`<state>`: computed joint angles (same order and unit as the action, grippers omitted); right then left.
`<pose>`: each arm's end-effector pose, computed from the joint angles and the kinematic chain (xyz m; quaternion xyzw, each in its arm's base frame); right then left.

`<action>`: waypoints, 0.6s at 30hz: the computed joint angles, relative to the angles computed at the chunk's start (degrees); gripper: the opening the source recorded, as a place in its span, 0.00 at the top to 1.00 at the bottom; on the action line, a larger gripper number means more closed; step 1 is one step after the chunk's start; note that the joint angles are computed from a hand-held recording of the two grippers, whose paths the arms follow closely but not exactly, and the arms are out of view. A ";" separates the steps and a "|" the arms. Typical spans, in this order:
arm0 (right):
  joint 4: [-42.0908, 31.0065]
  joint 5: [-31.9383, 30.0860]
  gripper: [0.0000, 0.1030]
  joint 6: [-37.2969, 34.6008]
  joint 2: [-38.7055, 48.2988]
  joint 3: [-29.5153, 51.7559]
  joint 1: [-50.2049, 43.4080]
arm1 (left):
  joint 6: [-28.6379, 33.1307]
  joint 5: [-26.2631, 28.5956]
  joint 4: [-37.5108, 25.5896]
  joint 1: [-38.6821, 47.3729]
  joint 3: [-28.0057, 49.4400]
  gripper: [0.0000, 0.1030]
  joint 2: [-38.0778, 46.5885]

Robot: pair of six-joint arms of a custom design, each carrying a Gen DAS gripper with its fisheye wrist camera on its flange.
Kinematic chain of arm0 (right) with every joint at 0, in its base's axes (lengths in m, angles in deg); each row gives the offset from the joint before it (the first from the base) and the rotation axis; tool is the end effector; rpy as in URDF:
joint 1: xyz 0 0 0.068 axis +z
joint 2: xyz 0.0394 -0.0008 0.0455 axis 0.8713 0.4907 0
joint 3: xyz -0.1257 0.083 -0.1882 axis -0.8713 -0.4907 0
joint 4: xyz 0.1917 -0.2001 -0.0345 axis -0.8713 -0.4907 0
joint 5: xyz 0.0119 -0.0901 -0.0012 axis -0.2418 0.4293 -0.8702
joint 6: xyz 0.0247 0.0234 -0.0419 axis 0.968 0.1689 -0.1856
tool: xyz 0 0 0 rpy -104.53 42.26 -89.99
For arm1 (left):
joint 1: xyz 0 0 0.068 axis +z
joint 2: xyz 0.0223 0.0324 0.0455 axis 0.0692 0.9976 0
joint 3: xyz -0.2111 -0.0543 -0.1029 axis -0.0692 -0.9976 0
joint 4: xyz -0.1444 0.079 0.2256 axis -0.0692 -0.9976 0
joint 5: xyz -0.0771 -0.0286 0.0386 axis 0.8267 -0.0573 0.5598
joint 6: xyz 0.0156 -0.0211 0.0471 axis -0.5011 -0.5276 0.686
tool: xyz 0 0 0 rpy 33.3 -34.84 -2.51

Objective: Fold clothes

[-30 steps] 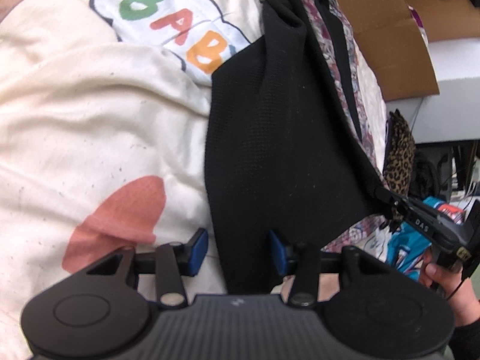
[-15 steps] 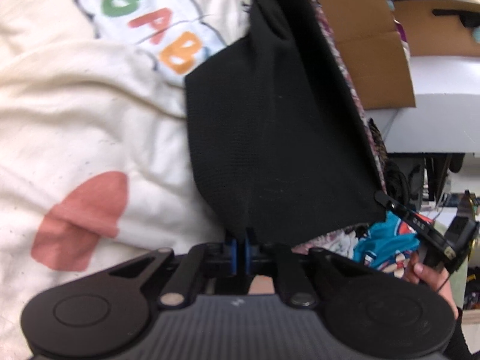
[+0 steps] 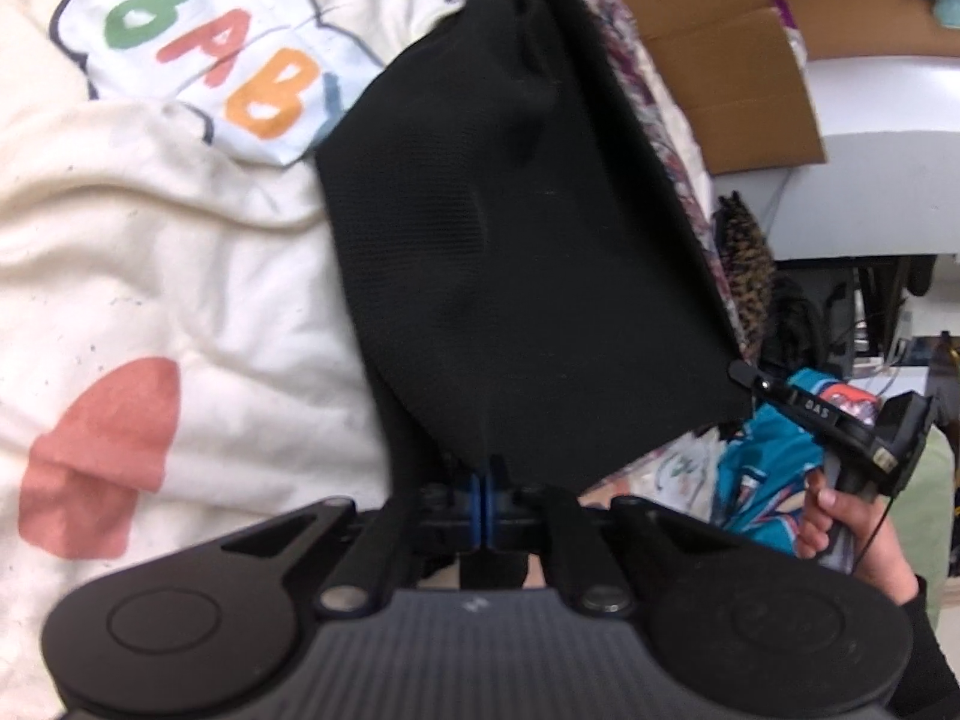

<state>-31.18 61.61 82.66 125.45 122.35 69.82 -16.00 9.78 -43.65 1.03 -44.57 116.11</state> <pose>0.2549 0.0454 0.1847 -0.0212 0.9724 0.0868 0.2157 0.2496 -0.0375 0.0829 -0.0621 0.9226 -0.3801 0.0209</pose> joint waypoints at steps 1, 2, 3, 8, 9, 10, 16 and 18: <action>0.50 -0.38 0.99 0.04 0.48 -0.61 -0.80 | -0.29 -0.59 0.39 -0.79 0.42 0.99 0.88; 1.01 -0.75 0.99 0.06 1.00 -1.20 -1.59 | -0.38 -1.29 0.61 -1.56 0.88 0.99 1.72; 1.51 -1.19 0.99 0.15 1.62 -1.70 -2.36 | 0.07 -2.25 0.35 -2.24 1.31 0.99 2.32; 4.45 -2.37 0.99 -0.05 4.09 -4.15 -4.55 | -1.25 -3.43 0.82 -4.42 4.25 0.99 5.56; 5.08 -2.44 0.99 0.00 4.56 -4.51 -4.68 | -0.99 -3.75 0.41 -4.41 5.08 0.99 6.20; 5.61 -2.37 0.98 0.12 5.10 -4.73 -4.81 | -1.18 -4.30 0.49 -5.03 5.28 0.99 6.45; 5.22 -1.42 0.85 0.94 4.67 -4.47 -5.55 | 6.90 -5.64 -8.58 -3.22 6.60 0.86 3.01; 3.66 -1.00 0.79 0.23 2.94 -3.97 -5.60 | 9.91 -6.31 -11.66 -2.03 8.23 0.84 2.35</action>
<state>-27.52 60.60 82.90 128.39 118.37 64.22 -6.09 3.47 -55.31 -1.01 -36.34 118.45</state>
